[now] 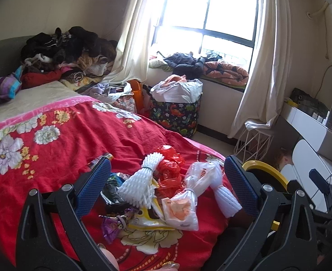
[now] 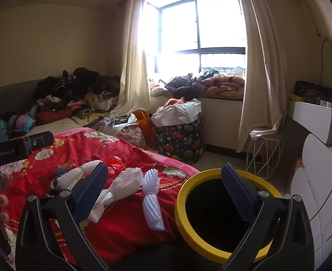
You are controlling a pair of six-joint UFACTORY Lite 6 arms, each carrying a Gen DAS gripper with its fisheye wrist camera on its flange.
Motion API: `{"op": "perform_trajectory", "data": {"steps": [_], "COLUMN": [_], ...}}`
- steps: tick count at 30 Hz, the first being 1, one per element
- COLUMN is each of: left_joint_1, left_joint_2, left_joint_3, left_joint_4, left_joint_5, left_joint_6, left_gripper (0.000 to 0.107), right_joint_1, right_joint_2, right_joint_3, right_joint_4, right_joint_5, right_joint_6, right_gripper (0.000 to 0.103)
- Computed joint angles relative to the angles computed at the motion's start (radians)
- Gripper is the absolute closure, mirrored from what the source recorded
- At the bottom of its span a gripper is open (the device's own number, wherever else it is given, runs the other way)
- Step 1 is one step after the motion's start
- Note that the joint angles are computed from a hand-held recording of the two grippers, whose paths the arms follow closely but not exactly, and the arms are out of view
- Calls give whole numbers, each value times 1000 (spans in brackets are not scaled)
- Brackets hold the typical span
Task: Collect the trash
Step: 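Grasp the white mesh foam sleeve with the left gripper while the right grasps a knotted white bag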
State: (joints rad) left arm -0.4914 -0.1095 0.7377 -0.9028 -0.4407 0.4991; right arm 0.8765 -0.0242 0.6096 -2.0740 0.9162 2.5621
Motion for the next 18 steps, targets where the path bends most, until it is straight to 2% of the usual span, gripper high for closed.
{"op": "perform_trajectory", "data": {"steps": [10, 16, 18], "left_joint_1": [166, 284, 326], "left_joint_2": [43, 66, 74], "left_joint_3": [23, 40, 42], "left_joint_4": [125, 370, 514], "left_joint_5": [83, 129, 132], "left_joint_6": [-90, -287, -409], "left_gripper": [15, 15, 15], "right_joint_1": [-19, -60, -72], "right_joint_2": [139, 264, 316], "right_joint_3": [208, 392, 456], "right_joint_4": [-40, -43, -50], "right_joint_5": [-206, -362, -417], "right_joint_6": [-62, -82, -69], "right_gripper": [6, 6, 6]}}
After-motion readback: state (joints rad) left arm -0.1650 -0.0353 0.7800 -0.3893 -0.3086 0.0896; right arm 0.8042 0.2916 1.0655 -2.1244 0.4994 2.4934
